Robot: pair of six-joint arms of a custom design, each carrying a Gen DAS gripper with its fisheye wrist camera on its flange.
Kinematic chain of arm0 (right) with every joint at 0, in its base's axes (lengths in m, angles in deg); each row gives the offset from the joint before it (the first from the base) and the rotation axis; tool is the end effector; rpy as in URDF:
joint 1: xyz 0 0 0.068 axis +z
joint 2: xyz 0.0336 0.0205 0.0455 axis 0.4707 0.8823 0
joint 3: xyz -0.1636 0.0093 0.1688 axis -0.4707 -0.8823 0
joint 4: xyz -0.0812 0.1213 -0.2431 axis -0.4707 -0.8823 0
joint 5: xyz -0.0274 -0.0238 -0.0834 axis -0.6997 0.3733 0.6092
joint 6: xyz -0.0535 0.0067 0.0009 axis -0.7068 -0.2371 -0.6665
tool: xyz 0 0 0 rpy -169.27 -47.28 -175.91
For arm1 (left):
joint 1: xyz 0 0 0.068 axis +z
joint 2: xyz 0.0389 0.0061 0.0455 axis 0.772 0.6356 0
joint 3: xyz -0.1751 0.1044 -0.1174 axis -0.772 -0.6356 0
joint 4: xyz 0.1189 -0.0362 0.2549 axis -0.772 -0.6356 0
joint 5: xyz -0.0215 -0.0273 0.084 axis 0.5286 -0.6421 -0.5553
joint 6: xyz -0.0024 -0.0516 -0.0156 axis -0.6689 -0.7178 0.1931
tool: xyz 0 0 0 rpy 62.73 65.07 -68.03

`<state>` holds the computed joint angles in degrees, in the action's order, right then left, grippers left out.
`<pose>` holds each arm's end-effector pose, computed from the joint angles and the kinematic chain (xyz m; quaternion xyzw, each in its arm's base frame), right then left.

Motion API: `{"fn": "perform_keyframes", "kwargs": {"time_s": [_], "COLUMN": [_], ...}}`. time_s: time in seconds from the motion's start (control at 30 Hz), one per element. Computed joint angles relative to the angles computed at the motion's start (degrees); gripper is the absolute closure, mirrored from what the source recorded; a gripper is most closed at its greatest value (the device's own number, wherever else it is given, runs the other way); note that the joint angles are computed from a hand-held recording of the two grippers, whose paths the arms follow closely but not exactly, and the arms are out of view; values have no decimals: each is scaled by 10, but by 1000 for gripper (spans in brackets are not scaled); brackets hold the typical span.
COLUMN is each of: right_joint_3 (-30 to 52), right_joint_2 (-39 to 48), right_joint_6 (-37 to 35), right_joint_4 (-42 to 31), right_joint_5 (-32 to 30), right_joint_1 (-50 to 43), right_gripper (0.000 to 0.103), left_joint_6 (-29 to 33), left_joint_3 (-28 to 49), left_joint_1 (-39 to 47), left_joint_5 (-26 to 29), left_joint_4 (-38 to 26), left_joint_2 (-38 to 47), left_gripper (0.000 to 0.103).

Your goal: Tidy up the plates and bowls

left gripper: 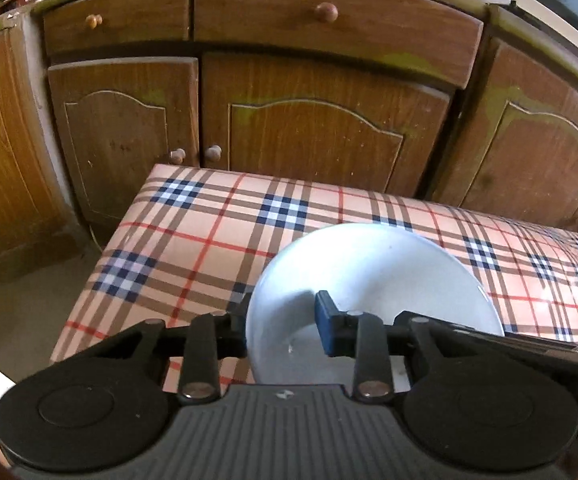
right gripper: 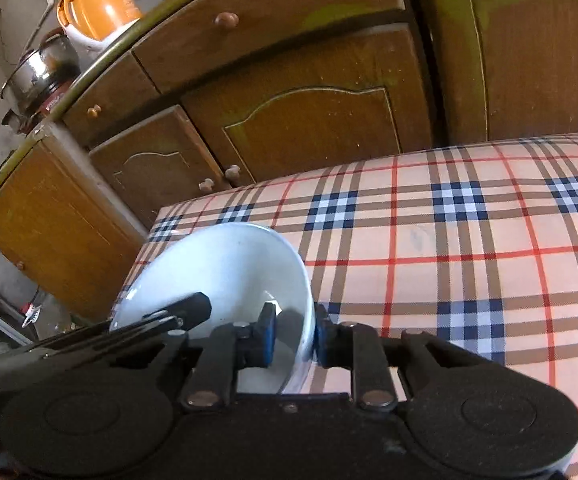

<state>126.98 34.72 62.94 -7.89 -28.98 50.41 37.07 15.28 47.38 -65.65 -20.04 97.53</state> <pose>0.2986 0.1201 0.1430 0.1342 0.9073 0.1714 0.3597 0.2702 -0.0217 0.1725 0.0930 0.9190 -0.0855 0.3733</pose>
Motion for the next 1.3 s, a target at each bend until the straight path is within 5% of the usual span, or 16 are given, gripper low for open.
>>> {"fn": "perform_keyframes", "kwargs": {"time_s": [0.3,0.53,0.9,1.3], "right_joint_3": [-60,-98,-93,-19], "right_joint_2": [-118,-296,-568,-733], "right_joint_6": [2,8,29,128], "right_joint_4": [-52,-176,-434,-696], "right_joint_5": [35,72,138,274], "right_joint_1": [7,17,36,156], "right_gripper": [77,77,77,77], "left_joint_6": [-6,-52,-163,-323], "left_joint_3": [-34,-46,-1,66], "left_joint_1": [-35,-94,-299,-597], "left_joint_5": [-9,-29,-164,-375], "left_joint_4": [-57,-149,-293,-390], "left_joint_2": [-106,-244,-379,-376], "left_gripper": [80,81,81,81]}}
